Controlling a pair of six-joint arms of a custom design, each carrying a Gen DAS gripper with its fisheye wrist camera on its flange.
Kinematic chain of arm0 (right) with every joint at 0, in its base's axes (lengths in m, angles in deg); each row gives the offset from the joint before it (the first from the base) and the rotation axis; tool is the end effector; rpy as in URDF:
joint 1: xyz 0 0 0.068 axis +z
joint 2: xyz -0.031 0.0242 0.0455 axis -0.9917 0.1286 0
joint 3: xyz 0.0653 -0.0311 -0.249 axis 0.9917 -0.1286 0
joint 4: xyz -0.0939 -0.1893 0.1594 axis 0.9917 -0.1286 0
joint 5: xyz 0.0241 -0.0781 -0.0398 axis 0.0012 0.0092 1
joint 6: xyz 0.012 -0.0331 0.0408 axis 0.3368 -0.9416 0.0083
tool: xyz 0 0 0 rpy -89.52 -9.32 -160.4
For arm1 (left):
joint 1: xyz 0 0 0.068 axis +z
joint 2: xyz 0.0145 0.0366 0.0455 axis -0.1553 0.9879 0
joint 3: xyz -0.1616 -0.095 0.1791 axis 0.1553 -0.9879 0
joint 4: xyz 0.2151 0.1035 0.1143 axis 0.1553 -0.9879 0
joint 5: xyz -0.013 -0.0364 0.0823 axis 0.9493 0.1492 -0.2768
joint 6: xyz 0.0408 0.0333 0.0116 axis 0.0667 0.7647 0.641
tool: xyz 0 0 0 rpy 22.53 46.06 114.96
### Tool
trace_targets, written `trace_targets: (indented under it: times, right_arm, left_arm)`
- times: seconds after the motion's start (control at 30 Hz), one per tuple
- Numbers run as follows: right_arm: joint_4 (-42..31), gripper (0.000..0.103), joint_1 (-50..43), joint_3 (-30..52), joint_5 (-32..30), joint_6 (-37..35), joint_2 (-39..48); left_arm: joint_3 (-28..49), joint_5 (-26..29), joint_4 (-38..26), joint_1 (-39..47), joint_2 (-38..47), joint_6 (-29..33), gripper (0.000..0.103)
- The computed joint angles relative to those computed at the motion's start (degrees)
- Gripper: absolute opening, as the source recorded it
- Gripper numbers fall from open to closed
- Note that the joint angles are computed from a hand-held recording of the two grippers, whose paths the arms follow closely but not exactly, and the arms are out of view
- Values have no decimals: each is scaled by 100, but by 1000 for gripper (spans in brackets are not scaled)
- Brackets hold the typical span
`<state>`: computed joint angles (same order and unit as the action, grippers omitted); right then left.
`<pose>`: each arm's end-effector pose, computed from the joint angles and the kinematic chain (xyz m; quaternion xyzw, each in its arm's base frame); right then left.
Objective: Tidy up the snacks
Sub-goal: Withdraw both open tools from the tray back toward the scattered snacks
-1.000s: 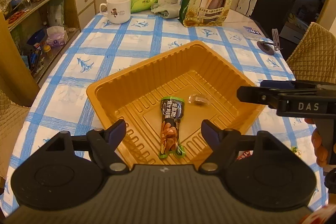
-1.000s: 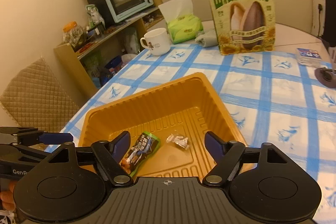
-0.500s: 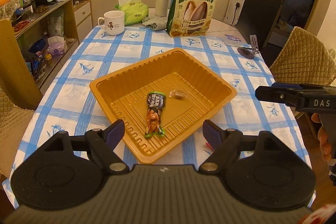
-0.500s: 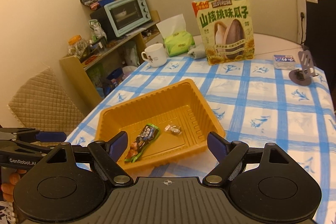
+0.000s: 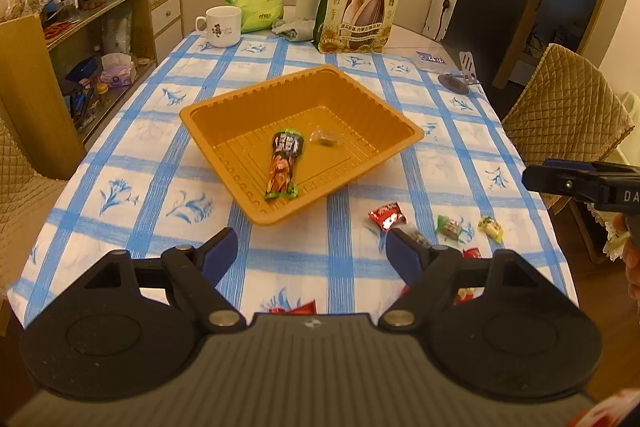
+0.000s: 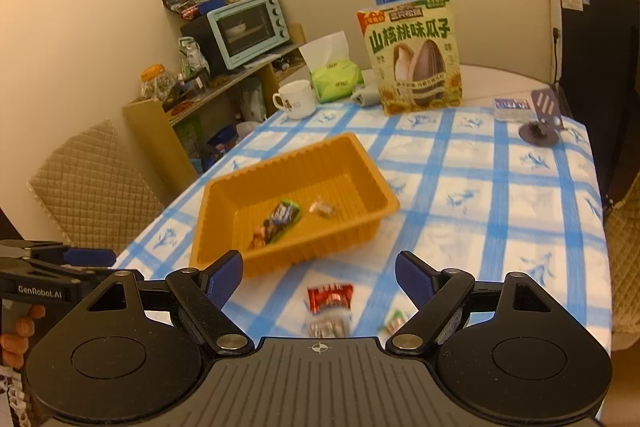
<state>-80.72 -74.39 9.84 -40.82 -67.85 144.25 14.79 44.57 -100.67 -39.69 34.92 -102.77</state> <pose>0.2310 0.0419 0.2966 -0.0173 0.8848 0.1884 0.4258 0.2662 -0.1557 0.3090 0.1269 0.9209 -0.1118 0.3512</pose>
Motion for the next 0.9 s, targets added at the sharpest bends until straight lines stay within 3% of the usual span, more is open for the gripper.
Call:
trace_targets:
  times: [0.5,0.9]
  right_arm:
    - [-1154,83,-521,-881,-160,-209,-1371]
    - [-1657,83,-613,-1565,65,-233,-1884]
  left_arm:
    - [-1114,-384,-36,-694,-776,-374,79]
    - [-1789,-554,163,-980,-930,-316,74]
